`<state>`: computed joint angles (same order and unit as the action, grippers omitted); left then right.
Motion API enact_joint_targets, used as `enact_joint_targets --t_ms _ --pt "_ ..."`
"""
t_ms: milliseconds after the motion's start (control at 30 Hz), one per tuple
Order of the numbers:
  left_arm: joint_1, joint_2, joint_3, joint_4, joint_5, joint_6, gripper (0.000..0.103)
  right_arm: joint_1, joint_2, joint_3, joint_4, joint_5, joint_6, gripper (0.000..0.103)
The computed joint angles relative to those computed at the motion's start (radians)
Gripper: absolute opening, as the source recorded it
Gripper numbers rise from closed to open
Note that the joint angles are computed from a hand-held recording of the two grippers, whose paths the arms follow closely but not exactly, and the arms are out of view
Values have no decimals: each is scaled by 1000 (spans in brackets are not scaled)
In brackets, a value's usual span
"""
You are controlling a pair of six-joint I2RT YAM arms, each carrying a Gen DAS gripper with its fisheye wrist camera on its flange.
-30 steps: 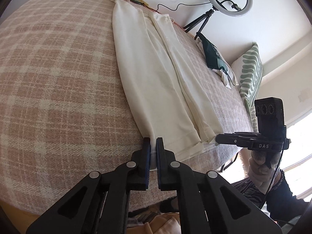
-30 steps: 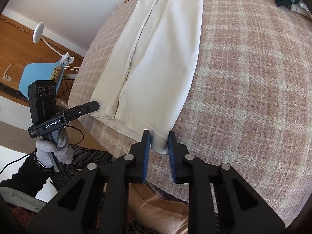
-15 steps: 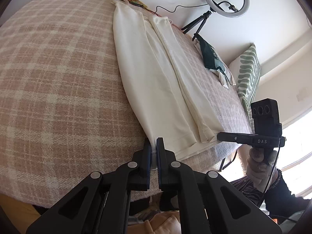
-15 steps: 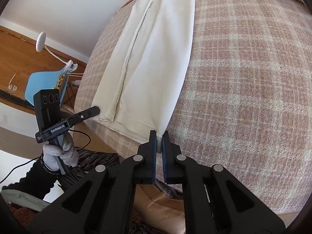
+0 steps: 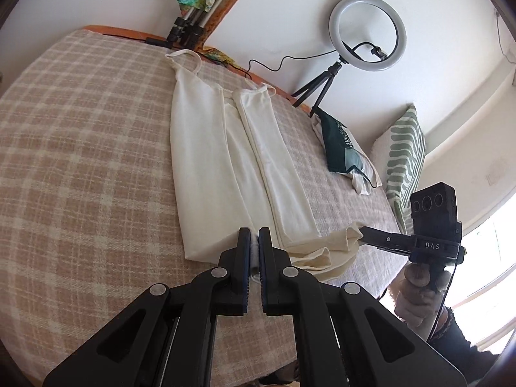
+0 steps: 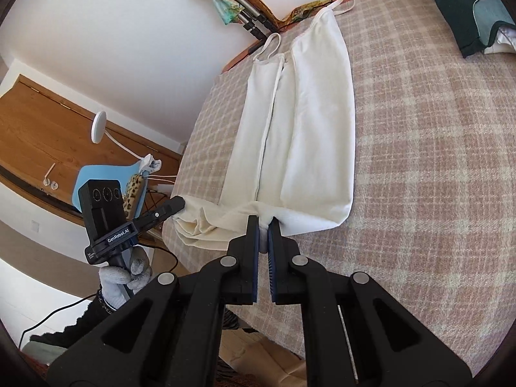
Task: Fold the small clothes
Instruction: 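Grasp the hem with both tools and fold it up toward the straps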
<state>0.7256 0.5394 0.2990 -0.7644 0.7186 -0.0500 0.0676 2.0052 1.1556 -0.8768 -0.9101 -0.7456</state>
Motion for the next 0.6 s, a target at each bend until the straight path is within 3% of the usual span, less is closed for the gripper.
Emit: enact_joint_targets --t_ms 300,600 --pt "-100 362 47 376 -114 -103 4 101 140 201 117 37 245 6" --pt "-92 623 89 563 -165 -131 4 183 275 365 151 111 365 6"
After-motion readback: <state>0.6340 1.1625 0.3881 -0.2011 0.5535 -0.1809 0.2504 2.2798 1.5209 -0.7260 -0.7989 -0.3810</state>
